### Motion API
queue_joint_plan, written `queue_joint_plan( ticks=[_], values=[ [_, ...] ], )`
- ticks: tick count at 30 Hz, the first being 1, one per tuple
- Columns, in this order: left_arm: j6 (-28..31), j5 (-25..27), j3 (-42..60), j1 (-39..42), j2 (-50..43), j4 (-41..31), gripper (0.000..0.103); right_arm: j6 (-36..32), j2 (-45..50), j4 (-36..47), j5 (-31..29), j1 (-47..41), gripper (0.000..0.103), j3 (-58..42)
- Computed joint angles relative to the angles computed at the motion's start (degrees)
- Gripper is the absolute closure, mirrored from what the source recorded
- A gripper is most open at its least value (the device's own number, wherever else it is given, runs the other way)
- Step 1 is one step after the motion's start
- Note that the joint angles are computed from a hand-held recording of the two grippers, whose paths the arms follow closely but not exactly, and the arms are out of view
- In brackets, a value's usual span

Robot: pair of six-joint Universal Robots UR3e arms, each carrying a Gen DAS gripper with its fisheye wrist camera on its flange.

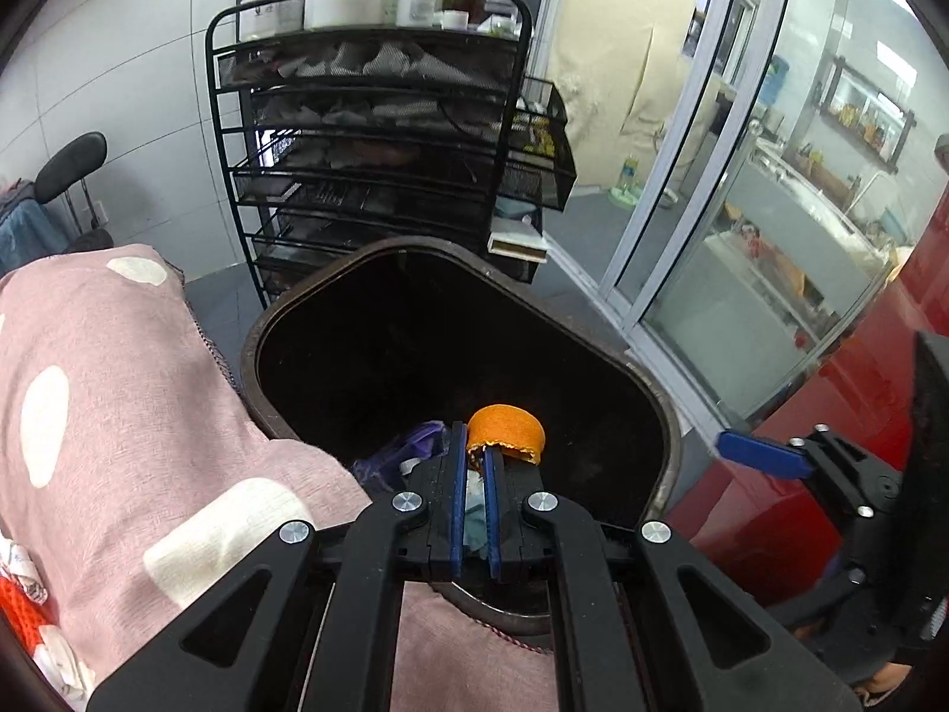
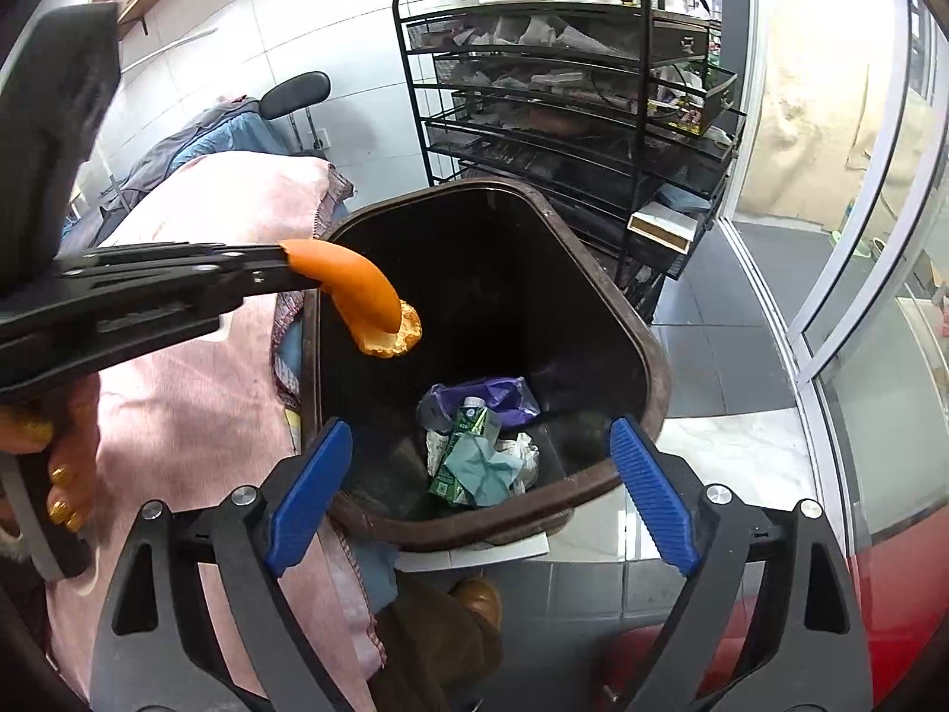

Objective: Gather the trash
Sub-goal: 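Open the right tool dropping the teal cloth while the left tool releases the foam, then grasp the pink snack bag with the left tool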

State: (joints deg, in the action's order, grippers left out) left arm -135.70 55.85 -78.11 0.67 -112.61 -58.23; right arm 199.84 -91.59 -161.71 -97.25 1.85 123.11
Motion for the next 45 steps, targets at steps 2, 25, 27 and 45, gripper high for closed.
queue_joint_plan(
  ticks=[2,25,27,45],
  values=[
    [-0.22,1.18,0.31,-0.57,-0.29,-0.01,0.092,0.1,-0.67,0.06,-0.02,-0.12,0.014,0.75],
    [3.23,-4.62,-19.2,10.55,15.2,13.96,0.01,0.97,0.3,-1.91,0.27,1.7,0.011,-0.62],
    [3.99,-5.67,-21.85,13.92,17.68,14.29,0.009,0.61,1.73,-2.3,0.74,2.7,0.011,-2.37],
    [0.39,-5.3,-16.97,43.48,13.55,10.67,0.009,-5.75,25.72,7.55,6.68,17.77,0.011,-39.98]
  ],
)
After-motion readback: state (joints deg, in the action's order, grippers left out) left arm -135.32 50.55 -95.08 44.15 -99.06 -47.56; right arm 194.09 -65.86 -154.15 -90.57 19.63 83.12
